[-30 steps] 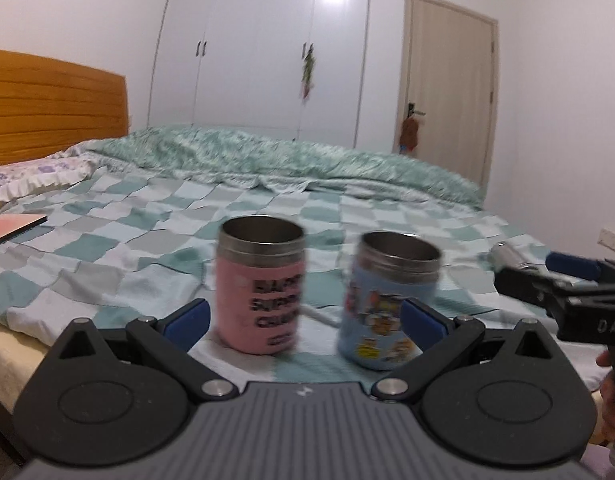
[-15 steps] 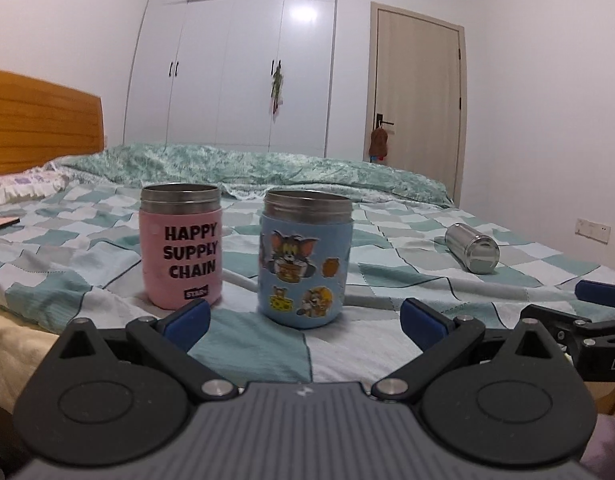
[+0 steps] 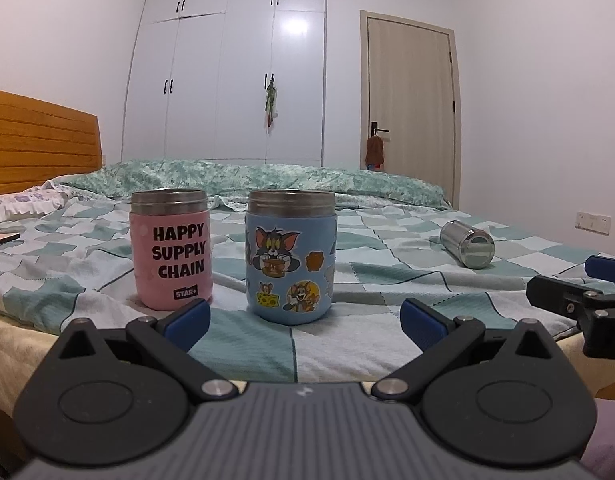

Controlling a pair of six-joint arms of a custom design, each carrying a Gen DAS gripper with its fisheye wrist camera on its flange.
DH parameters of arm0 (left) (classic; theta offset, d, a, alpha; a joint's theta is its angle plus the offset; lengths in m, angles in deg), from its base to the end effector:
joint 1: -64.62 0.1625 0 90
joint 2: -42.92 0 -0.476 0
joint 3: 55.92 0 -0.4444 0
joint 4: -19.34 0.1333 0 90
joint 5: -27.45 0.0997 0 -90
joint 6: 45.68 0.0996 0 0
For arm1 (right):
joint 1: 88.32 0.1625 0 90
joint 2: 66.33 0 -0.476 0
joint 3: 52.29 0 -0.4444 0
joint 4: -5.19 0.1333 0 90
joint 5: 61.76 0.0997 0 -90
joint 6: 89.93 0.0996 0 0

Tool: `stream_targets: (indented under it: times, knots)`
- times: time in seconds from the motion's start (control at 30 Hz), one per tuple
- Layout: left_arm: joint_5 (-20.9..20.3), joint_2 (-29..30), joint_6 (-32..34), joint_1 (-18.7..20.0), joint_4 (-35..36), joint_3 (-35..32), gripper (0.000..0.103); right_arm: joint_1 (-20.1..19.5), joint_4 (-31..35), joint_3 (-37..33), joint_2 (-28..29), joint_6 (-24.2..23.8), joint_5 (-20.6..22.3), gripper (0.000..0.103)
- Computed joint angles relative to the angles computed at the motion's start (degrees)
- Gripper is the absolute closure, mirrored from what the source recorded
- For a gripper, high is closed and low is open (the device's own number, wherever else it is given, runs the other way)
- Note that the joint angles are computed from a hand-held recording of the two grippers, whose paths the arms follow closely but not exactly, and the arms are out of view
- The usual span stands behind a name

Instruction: Flip cup upright

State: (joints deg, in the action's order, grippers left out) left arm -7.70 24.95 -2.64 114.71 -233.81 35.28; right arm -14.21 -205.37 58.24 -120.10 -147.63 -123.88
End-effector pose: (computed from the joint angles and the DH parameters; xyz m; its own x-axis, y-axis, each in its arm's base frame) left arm -0.2449 -0.6275 -0.0165 -0.7056 -0.1877 -0.6833 0.6601 0.1767 -0.7301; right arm -0.0044 -0.6724 0.2254 -0.6178 -0.4452 0.6481 -0.7511 0.0904 -0.6540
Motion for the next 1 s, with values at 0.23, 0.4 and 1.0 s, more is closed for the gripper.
stream_targets:
  times: [0.23, 0.4, 1.0]
  knots:
    - [-0.35, 0.09, 0.52, 0.00, -0.26, -0.02, 0.000, 0.04, -0.16, 0.11, 0.06, -0.01, 0.13, 0.000]
    - [-0.47, 0.09, 0.70, -0.02, -0.55, 0.03, 0.000, -0.01, -0.50, 0.39, 0.08, -0.07, 0.36, 0.000]
    - [-0.75, -0.01, 0.94, -0.08, -1.34, 0.32, 0.000, 0.20, -0.76, 0.24, 0.38, -0.39, 0.21, 0.000]
